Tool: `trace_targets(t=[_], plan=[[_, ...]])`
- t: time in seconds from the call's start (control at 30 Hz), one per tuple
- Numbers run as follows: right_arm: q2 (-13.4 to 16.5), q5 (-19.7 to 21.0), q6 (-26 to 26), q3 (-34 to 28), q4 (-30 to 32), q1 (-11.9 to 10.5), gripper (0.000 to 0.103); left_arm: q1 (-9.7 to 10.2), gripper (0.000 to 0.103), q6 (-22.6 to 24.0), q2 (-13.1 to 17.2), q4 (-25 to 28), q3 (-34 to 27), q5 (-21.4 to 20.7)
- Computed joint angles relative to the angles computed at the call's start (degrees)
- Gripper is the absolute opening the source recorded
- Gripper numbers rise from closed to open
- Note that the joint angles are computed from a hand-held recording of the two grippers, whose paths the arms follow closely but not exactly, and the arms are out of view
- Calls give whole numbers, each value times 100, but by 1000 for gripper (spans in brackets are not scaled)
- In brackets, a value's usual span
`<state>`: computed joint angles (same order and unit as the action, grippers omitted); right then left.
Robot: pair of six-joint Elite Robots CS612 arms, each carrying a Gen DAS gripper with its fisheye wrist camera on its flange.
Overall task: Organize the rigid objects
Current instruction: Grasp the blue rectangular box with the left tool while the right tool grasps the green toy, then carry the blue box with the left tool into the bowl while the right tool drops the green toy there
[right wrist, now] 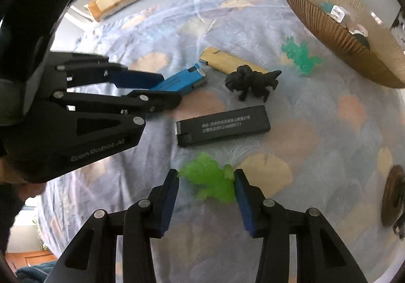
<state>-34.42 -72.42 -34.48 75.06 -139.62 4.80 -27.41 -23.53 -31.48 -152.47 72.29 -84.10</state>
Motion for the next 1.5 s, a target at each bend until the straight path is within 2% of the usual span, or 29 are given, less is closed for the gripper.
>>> trace_targets(t=[0.17,0.33,0.5,0.57,0.7,0.77,0.8,0.87,0.93,0.97,1.0,1.07,1.17,1.3,1.37,1.5], plan=[[-130,297,66,163,-200,-105,43,-27,22,-415,-131,-395,259,-95],[-193,567,214,256,-233,-213,43,-47,21,-679,-205,-544,343,-158],[-286,656,307,420,-312,-302,43,-84,21,-700,-284,-663,419,-94],[-276,679,357,411,-256,-326,43,-95,21,-634,-275,-498,373,-73],[-250,711,452,386,-160,-362,43,-87,22,-706,-167,211,175,-147],[-245,719,478,384,-117,-386,43,-109,44,-765,-140,438,128,-87],[-243,711,503,387,-115,-398,43,-93,45,-788,-123,491,119,-256],[-233,710,532,380,-95,-417,44,-151,46,-709,-135,462,160,-32],[-211,703,564,352,-58,-431,44,-198,44,-584,-114,611,101,148],[-205,696,567,343,-48,-435,44,-222,29,-565,-103,681,63,265],[-197,692,570,328,-40,-437,44,-233,22,-523,-97,680,42,310],[-187,733,583,297,-8,-442,44,-221,21,-517,-97,423,61,165],[-219,825,606,311,-66,-459,44,-228,21,-709,-159,113,84,220],[-274,1012,760,324,-343,-497,43,-194,21,-789,-271,-622,106,287],[-293,1114,912,281,-530,-513,43,-183,21,-708,-272,-803,-16,416],[-311,1141,1314,131,-1287,-517,43,-134,21,-500,-161,-1070,-496,445]])
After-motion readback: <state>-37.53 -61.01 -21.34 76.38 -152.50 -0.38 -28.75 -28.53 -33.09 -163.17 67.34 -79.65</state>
